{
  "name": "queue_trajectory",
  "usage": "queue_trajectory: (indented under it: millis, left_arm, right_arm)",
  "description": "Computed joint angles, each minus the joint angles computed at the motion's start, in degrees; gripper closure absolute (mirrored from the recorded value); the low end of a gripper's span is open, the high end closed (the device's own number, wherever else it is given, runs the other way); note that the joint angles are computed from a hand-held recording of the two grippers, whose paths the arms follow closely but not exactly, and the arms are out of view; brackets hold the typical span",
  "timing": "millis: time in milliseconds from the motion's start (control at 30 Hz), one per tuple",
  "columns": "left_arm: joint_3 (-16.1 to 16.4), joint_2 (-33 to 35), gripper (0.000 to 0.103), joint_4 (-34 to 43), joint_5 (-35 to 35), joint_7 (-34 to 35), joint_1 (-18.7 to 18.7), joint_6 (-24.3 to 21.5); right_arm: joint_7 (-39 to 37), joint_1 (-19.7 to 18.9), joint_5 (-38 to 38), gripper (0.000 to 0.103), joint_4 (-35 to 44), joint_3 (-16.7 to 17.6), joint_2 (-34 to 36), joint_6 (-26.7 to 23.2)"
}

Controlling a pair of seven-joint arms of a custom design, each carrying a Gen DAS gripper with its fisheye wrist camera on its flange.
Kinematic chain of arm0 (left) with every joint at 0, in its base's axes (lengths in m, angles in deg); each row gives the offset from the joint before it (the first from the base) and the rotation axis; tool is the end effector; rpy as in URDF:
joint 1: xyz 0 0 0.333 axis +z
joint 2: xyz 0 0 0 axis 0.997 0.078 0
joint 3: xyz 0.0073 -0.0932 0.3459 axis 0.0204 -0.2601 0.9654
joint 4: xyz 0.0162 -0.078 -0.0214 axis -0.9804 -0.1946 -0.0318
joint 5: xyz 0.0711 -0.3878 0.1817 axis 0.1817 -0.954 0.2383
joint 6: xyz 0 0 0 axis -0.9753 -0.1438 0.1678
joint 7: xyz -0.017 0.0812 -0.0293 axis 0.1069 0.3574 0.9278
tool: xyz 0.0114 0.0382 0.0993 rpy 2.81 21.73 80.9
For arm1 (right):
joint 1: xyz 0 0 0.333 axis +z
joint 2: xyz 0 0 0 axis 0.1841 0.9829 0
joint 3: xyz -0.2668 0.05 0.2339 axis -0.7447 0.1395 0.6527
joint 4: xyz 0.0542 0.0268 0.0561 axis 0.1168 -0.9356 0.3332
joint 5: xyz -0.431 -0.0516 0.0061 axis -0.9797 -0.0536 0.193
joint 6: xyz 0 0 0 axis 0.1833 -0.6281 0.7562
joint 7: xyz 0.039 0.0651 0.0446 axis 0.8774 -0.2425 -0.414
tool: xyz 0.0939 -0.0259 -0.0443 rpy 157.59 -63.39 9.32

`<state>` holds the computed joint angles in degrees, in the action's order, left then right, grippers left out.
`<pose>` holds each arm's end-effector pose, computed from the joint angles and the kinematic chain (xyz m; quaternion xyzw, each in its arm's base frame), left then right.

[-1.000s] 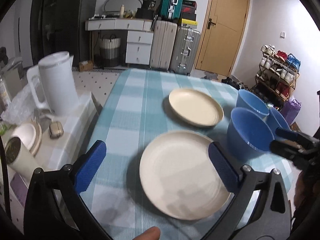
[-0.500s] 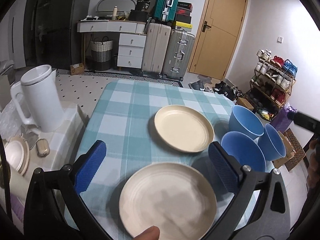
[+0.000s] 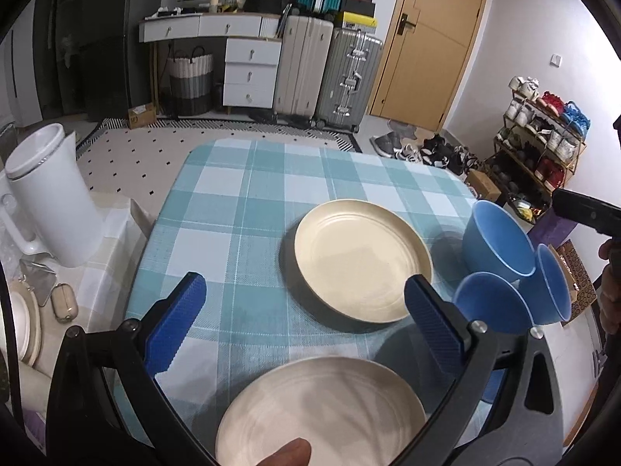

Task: Organize plates and bowls
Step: 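Move both grippers to the smaller yellowish plate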

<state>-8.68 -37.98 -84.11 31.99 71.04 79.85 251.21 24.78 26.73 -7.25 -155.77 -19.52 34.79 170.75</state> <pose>0.4698 -0.0830 0.5181 -0.7233 0.5718 -0.3050 0.2383 0.5134 0.2128 0.6083 -0.7963 0.4856 -0.1245 0.3385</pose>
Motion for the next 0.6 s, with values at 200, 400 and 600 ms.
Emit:
queue_trajectory:
  millis: [200,400,600]
  left_arm:
    - [2.1,7.4,0.001,3.8,-3.9,3.7,-1.6,0.9]
    - [2.1,14.1,0.001,7.0,-10.3,8.2,-1.5,1.4]
    - [-0.7,19.5,0.001,10.3,-12.5,9.9,1.7,0.0]
  right_arm:
    - [1.0,0.2,-3.3,0.0,4.8,0.3,7.4,-2.0]
    - [1.4,1.3,-6.9,0.0,10.4,-0.4,14.3,-5.0]
    - [3.4,2.5,-10.3,0.001,16.4,-1.7,20.4,-8.1]
